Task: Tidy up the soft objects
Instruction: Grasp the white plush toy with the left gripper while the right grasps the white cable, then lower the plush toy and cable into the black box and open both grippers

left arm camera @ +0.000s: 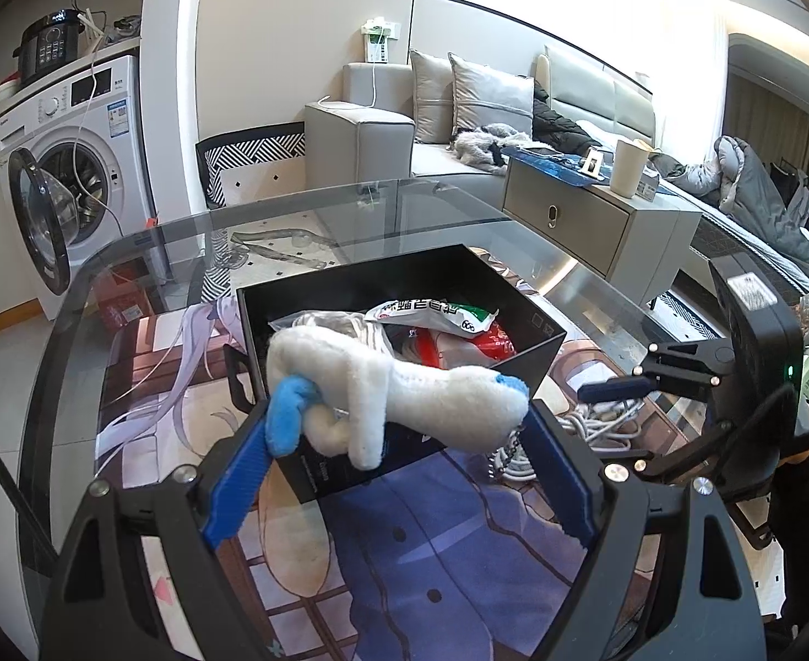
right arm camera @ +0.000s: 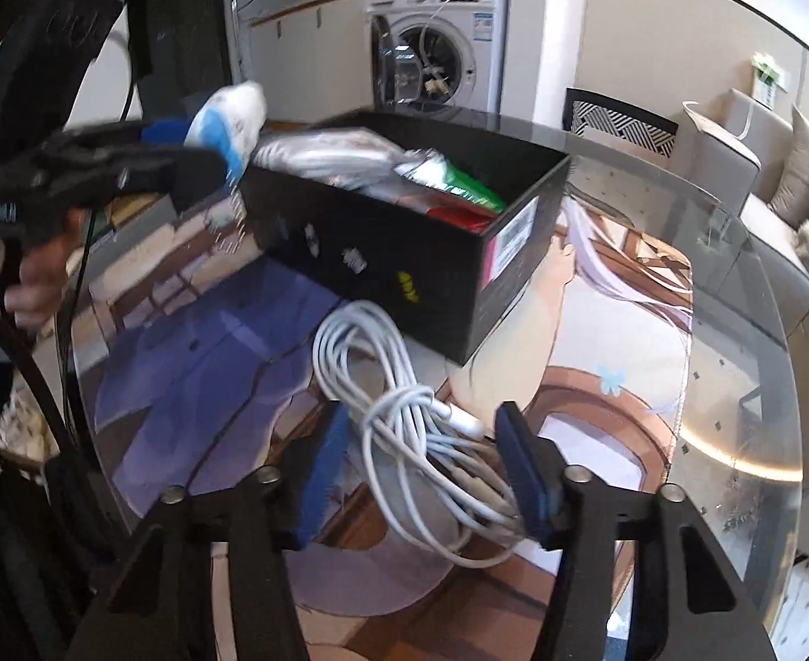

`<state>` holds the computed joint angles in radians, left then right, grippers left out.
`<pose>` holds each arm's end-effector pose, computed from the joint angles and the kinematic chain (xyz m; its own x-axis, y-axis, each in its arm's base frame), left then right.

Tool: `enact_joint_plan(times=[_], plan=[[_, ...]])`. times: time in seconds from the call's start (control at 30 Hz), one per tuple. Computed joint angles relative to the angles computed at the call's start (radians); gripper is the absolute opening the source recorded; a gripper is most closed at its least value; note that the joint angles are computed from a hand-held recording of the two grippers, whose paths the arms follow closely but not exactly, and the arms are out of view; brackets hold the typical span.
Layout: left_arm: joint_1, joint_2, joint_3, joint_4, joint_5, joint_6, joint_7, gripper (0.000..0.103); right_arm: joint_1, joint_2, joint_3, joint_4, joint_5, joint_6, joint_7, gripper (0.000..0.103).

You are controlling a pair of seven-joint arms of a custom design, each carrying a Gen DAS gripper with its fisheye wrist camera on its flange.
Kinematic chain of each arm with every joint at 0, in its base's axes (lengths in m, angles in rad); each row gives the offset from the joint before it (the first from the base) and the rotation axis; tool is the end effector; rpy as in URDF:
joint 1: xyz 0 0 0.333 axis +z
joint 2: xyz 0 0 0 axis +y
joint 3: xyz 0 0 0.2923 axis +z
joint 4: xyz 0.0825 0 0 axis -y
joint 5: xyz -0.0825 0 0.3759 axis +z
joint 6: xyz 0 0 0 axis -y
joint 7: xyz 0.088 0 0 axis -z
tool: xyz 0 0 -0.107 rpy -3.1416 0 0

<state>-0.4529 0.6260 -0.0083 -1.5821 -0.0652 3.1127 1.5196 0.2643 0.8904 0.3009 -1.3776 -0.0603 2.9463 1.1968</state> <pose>0.6547 -0.3177 0.3671 -0.3774 -0.9209 0.0973 -0.6034 0.1649 -0.7802 0.6711 0.3522 0.2663 0.6998 -0.7116 0.0623 -0.5040 -0.5537 -0.6629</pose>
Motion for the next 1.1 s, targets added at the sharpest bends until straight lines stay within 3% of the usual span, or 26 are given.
enact_joint_plan(times=[0.07,0.13,0.23,0.3,0.53,0.6,0.67,0.83,0.97,1.1], plan=[[0.0,-0.002,-0.001,-0.002,0.001,0.001,0.001,0.087,0.009,-0.01,-0.01,-0.014,-0.015,-0.006,-0.012,0.045],[0.006,-0.001,-0.006,-0.002,0.0,0.004,0.004,0.087,0.0,-0.019,0.003,-0.033,-0.016,0.005,-0.03,0.033],[0.01,0.001,-0.01,-0.002,-0.005,0.009,0.008,0.087,-0.019,-0.034,0.027,-0.069,-0.013,0.041,-0.046,0.028],[0.011,-0.001,-0.011,-0.006,-0.009,0.013,0.009,0.087,-0.032,-0.048,0.041,-0.093,-0.01,0.062,-0.047,0.027],[0.004,-0.014,0.0,-0.03,-0.025,0.04,0.006,0.087,-0.169,-0.11,0.207,-0.213,-0.01,0.186,-0.082,0.027],[0.009,-0.018,-0.005,-0.034,-0.032,0.048,0.01,0.087,-0.189,-0.12,0.23,-0.225,-0.022,0.203,-0.06,0.027],[0.003,-0.019,0.002,-0.036,-0.037,0.057,0.011,0.087,-0.169,-0.134,0.208,-0.22,-0.032,0.212,-0.014,0.027],[-0.019,-0.003,0.028,-0.008,-0.051,0.061,0.002,0.087,-0.041,-0.14,0.059,-0.143,-0.052,0.193,0.135,0.027],[-0.06,0.028,0.083,0.038,-0.045,0.043,-0.031,0.087,0.061,-0.096,-0.067,-0.017,-0.057,0.136,0.264,0.027],[-0.08,0.076,0.118,0.111,-0.021,-0.005,-0.073,0.087,0.086,-0.008,-0.084,0.143,-0.063,0.061,0.303,0.027]])
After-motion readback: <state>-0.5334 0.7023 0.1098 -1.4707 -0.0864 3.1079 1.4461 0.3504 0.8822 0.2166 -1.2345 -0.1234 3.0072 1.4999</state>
